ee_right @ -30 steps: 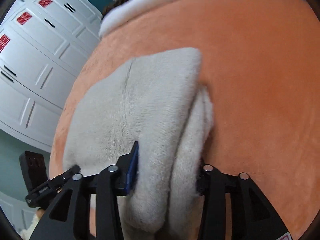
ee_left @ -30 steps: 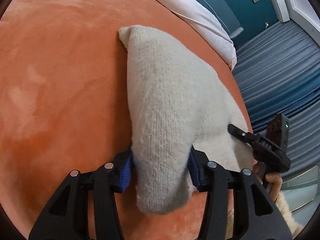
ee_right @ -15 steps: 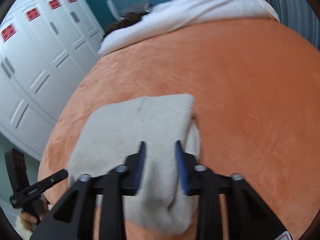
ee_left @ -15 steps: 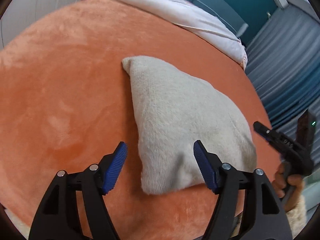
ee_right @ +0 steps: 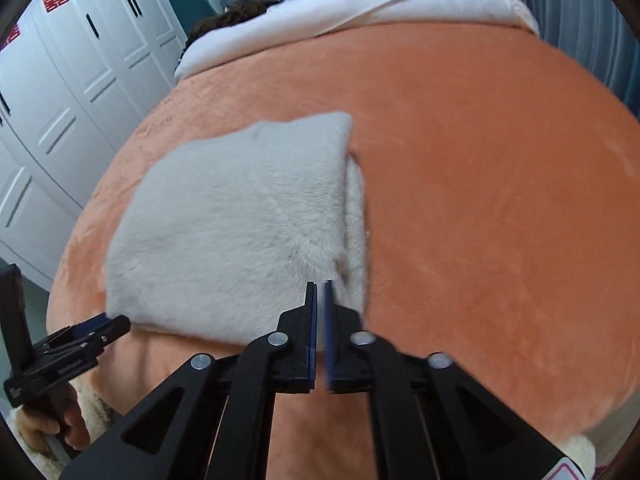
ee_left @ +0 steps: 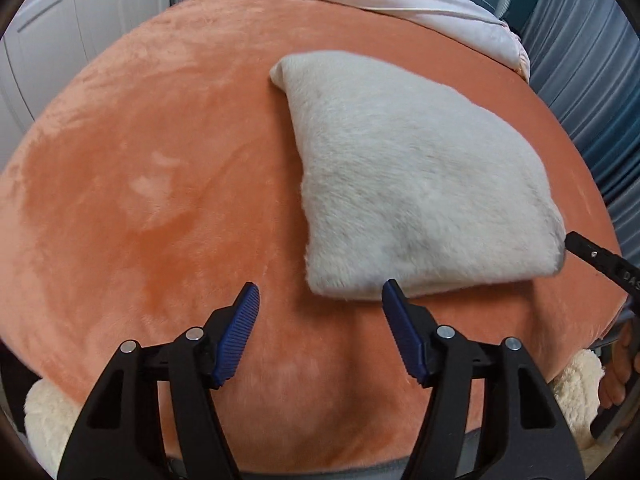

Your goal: Fold small clothes

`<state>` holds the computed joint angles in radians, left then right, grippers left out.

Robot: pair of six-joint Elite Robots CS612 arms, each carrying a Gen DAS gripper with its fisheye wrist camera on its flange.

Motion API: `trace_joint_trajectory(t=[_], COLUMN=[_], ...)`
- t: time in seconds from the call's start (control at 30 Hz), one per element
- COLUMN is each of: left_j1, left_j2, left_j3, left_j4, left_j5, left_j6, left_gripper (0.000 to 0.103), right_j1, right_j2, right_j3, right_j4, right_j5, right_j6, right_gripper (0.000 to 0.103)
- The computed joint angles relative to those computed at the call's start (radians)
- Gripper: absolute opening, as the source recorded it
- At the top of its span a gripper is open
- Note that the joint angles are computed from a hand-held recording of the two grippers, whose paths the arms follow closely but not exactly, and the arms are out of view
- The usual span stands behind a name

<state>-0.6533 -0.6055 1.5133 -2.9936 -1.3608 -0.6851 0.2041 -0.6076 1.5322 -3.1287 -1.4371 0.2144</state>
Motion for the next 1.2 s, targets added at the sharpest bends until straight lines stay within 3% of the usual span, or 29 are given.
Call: trace_joint_trajectory(t=[0.07,0.2,0.27,0.33,0.5,0.7,0.8,0.9,1.2], left_j1=[-0.017,-0.052,-0.066,-0.083,-0.106,-0.128,-0.131,-0.132,-0.133], left_j2=[-0.013,-0.014,-0.008,0.001,0.025,0.053,0.065,0.081,0.089], left_j3=[0.022,0.038,0.045,0.048,0.037,0.032,0.032,0.033,0.023], left_j4=[-0.020,-0.010,-0.030,-0.033,-0.013,-0.049,-0.074,-0.126,-0.123], left_j5=[0.014,0.043,0.061,0.105,0.152,0.253,0.282,0.320,0.331], left_j6=[0.018,0.045,0.046,0.044,0.035,0.067,0.068,0.064,0.054], left_gripper=[0.064,0.074,0.077,0.081,0.086,0.092,0.098,0.098,0.098], right_j1=[0.013,0.047,0.054,0.061,0.080,0.076,0.097,0.117,0.105], right_j2=[-0.017,-0.013,-0.003,0.005,0.036,0.065,0.085,0.108,0.112], right_j3=[0.044,0.097,0.114,0.136,0.143,0.129,0.115,0.106,0.105], right_j4=[-0.036,-0.070,-0.098,-0.156,-0.250,-0.234,-0.260,-0.307,-0.302], right_j5=[-0.001,-0.085,-0.086,-0.106,-0.221,-0.215,-0.262,-0.332,-0.308], right_j6=[0.017,0.011,0.041,0.087,0.096,0.099,0.034,0.017,0.017], right_gripper=[0.012,0.015,0.022,0.045,0.060,0.067,0.082,0.086,0.092])
